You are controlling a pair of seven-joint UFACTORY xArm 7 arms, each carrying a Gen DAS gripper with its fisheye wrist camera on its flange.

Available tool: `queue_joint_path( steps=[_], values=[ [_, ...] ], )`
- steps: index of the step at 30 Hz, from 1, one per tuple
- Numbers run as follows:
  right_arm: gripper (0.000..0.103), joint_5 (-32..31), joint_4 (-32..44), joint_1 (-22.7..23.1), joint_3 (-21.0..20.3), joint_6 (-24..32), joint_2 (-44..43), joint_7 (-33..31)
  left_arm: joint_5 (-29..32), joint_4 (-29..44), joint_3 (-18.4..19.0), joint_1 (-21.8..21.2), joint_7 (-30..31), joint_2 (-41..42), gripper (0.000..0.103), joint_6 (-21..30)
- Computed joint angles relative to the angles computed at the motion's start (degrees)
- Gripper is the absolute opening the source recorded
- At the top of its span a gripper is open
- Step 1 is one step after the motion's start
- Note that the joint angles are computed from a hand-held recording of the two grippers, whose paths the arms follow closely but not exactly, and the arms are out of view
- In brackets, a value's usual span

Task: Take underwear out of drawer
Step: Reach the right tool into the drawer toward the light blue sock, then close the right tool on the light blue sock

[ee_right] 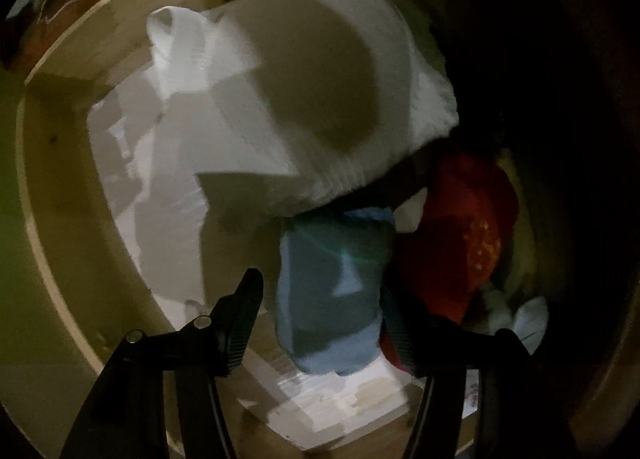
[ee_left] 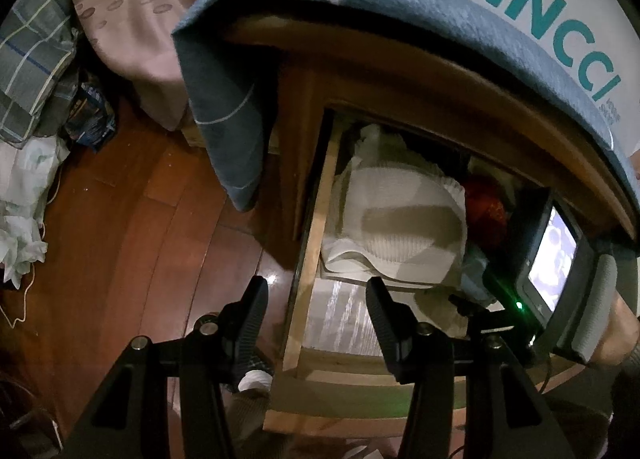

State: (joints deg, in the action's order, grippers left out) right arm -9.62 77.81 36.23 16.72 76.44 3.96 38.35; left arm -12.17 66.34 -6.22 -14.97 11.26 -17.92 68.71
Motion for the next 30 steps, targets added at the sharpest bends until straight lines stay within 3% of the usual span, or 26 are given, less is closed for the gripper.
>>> queue_joint_path(
  steps=[4,5,15,20,24,30],
  values=[
    [0.052,2.36,-5.16,-0.99,-0.41,-4.30,-3.40,2.04,0.59,0.02,-0.31,-0.08,-0.22,0.18,0.052,0.05],
    [0.044,2.90,-5.87,-1.30,-0.38,-4.35,-4.07,2.38,0.56,0.06,-0.39,-0.12,-0.54,0.27,0.052,0.08],
    [0.038,12.19,-12.04,-3.07,0.08,-4.15,-10.14,2.46,3.29,-1.21,-2.25,-2.02,0.96,-0.14,0.052,-0.99],
    [0.038,13.05,-14.21,-4.30,0.43,-2.58,-15.36,5.26,4.21,-2.37,-3.14,-3.26,1.48,-0.96,0.052,-2.03],
    [0.038,14.42,-18.21,-4.59,2.07,-4.30,-22.07,11.50,5.66,-3.92,-4.10,-4.50,3.06,-2.27,0.052,-4.45],
    [0.038,15.34,-26.40,-6.36,4.83,-11.60,-33.19,27.14,7.51,-6.04,-5.12,-6.08,5.22,-3.68,0.060,-7.60]
  ],
)
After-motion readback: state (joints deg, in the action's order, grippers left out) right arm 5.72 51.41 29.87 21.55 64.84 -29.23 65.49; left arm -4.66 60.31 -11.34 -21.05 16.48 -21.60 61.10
